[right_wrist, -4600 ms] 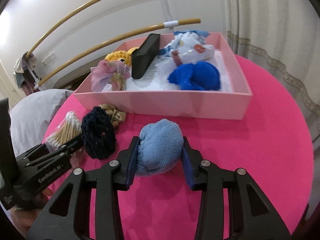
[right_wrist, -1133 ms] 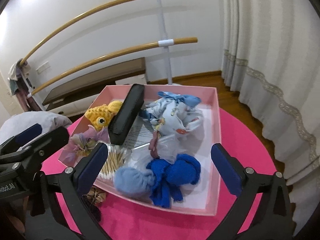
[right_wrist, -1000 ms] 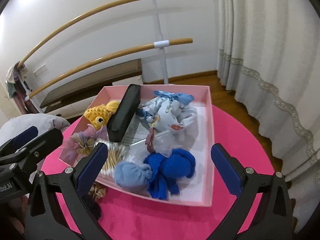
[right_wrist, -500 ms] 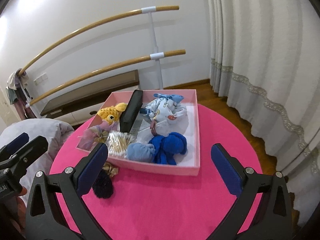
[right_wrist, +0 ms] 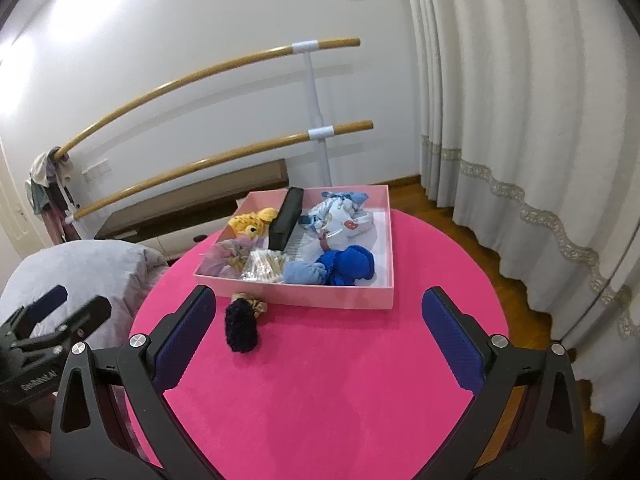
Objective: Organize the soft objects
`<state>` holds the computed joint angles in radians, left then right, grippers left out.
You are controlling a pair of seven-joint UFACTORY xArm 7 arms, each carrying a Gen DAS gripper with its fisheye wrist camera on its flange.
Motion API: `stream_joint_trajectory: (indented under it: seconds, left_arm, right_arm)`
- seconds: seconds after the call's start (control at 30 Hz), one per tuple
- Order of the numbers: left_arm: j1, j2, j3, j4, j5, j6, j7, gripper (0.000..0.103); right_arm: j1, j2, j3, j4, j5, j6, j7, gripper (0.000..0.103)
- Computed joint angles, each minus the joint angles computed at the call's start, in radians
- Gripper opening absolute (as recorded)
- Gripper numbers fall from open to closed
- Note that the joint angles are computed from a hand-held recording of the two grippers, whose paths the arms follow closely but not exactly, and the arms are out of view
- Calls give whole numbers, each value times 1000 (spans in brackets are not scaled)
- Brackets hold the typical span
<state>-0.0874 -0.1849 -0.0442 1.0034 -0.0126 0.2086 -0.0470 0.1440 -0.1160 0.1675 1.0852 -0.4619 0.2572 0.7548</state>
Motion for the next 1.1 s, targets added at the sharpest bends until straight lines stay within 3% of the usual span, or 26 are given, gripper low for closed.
stream_joint_trajectory:
  seconds: [0.2,0.53,1.1]
  left_arm:
    - [14,-107,5,-107,6,8,-5,103]
    - [1,-159,36,-157,-30,28,42,103]
    - [11,1,40,-53,-74,50,88,103]
  right_arm:
    - [-6,-70,29,-63,-9,-24,27,103]
    - [-24,-116,80,-115,14,-43,20,103]
    - [47,43,24,-33,77,-11,-60,103]
